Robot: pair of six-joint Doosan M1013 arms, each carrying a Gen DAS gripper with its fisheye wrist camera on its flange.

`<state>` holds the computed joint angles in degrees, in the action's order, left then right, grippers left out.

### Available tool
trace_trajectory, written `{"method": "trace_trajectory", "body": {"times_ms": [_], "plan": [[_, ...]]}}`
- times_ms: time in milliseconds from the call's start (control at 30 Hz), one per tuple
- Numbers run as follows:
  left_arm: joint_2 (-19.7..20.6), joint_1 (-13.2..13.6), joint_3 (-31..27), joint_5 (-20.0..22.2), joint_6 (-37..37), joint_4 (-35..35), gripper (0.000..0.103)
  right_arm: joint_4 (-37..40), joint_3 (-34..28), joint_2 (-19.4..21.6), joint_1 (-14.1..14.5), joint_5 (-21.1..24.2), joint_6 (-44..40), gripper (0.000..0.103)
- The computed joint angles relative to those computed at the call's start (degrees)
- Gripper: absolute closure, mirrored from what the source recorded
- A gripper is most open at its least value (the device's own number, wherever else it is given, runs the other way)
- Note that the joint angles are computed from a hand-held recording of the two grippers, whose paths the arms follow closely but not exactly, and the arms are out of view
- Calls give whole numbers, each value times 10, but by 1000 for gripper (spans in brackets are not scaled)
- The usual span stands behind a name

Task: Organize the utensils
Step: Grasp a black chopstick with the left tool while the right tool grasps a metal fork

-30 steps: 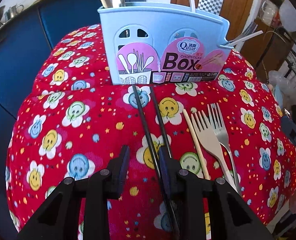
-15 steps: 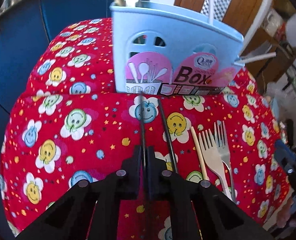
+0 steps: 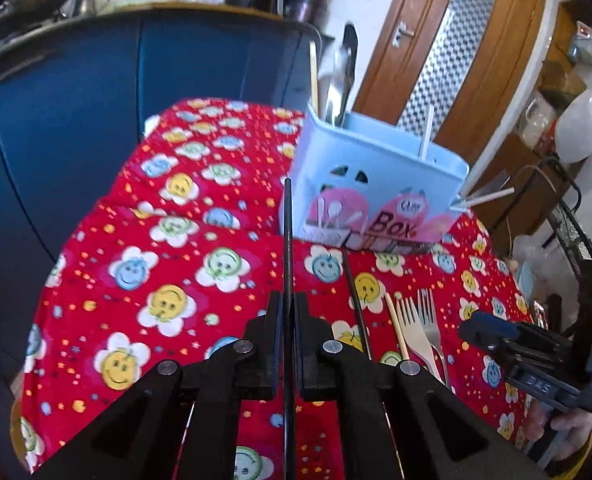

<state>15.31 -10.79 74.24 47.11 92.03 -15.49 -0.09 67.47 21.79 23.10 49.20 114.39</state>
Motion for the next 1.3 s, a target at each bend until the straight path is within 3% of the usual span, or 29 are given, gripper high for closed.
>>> {"method": "trace_trajectory", "body": {"times_ms": [300,600,633,767,1033,1300], "plan": [[-12,7,20,-40,29,-35,98,103,-30,28,-17,4,-54,65],[-18,10,32,-58,49,-73,98,271,-14,34,-52,-27,-140,83],[-19,11,34,-60,51,-78,98,279,-11,33,-53,-29,-142,89],[-21,10,36,-67,57,-88,98,301,1,26,-56,-38,-155,95],[-35,6,50,-102,81,-103,98,152,29,-14,-26,-130,-100,100],[-48,0,62,-153,110,-126,98,-122,57,-51,15,-210,65,100]]}}
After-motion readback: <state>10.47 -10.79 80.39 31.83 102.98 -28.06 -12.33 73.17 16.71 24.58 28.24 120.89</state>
